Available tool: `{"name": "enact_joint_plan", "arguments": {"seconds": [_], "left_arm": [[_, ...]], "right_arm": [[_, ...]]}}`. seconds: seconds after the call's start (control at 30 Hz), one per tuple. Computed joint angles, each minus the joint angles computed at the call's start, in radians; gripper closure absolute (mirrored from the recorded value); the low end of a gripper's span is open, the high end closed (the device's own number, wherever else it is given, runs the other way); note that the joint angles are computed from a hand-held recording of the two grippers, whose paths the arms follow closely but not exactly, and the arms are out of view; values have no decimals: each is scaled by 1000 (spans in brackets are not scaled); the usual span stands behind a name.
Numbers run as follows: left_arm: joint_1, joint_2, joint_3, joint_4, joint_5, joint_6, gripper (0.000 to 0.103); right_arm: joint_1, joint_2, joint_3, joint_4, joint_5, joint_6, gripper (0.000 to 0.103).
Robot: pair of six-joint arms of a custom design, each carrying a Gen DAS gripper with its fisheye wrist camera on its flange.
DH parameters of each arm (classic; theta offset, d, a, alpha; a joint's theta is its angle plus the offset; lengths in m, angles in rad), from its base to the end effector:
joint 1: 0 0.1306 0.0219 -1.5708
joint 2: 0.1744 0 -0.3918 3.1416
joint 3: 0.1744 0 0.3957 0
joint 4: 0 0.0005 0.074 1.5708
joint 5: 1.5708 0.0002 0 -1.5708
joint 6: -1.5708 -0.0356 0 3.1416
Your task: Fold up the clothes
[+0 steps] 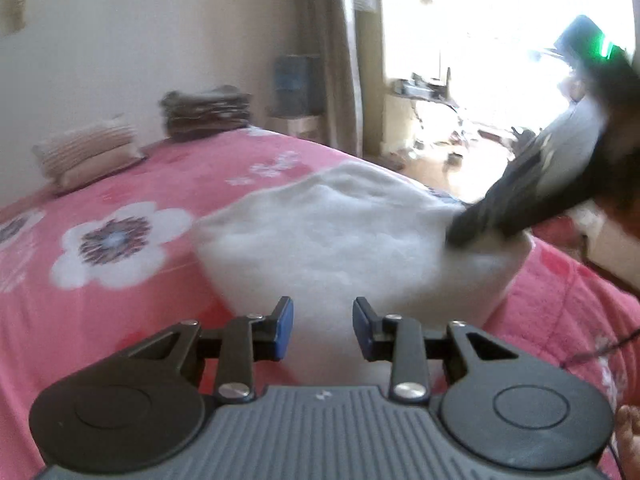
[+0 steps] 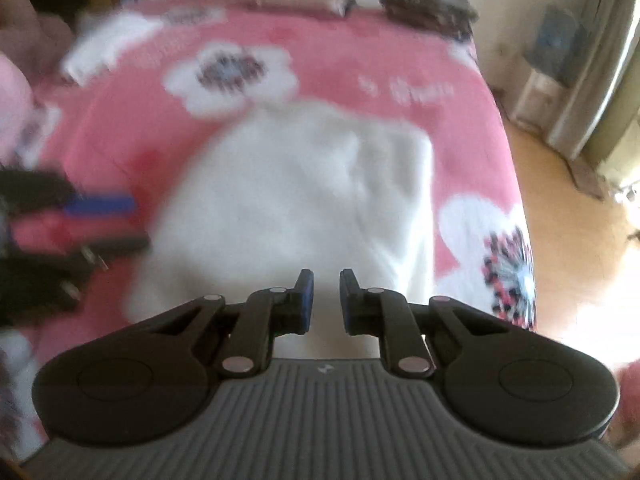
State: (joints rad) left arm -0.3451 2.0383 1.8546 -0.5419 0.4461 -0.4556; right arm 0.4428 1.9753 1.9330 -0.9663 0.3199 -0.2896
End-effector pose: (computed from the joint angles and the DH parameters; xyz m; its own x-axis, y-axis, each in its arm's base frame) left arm 0.6767 -0.2601 0.3016 -0.2928 0.5271 -0.7978 0.8216 0.5655 0.0721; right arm 0.6275 0.2846 0.3505 -0.8056 -0.0820 -0.5868 -0.0263 0.9944 -0.1028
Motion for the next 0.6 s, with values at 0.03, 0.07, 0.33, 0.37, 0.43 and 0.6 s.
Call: {"name": "enact_joint_plan", "arguments": {"seconds": [0.03,0.07,0.33,0.37,0.43,0.6], "left_arm": [[-7,2,-9,12,-9,-14,69],[-12,-4,-32,42,-19,-24,69],[-3,-17,-29,44,-3,-2,72],[-5,-24,-40,70,-1,-3,72],[-11,-28,-42,96,6,1,71],[-31,54,82,-88,26,-17,63]], "right_arm": [[-6,11,-23,2,8,20,92],[-7,2,-69,54,15,43,92],[-8,6,-16,21,6,48,93],[-7,1,-3,25,8,51,93],[-7,1,19,50,31,64,92],[-25,25,-10,111,40,122,92]]}}
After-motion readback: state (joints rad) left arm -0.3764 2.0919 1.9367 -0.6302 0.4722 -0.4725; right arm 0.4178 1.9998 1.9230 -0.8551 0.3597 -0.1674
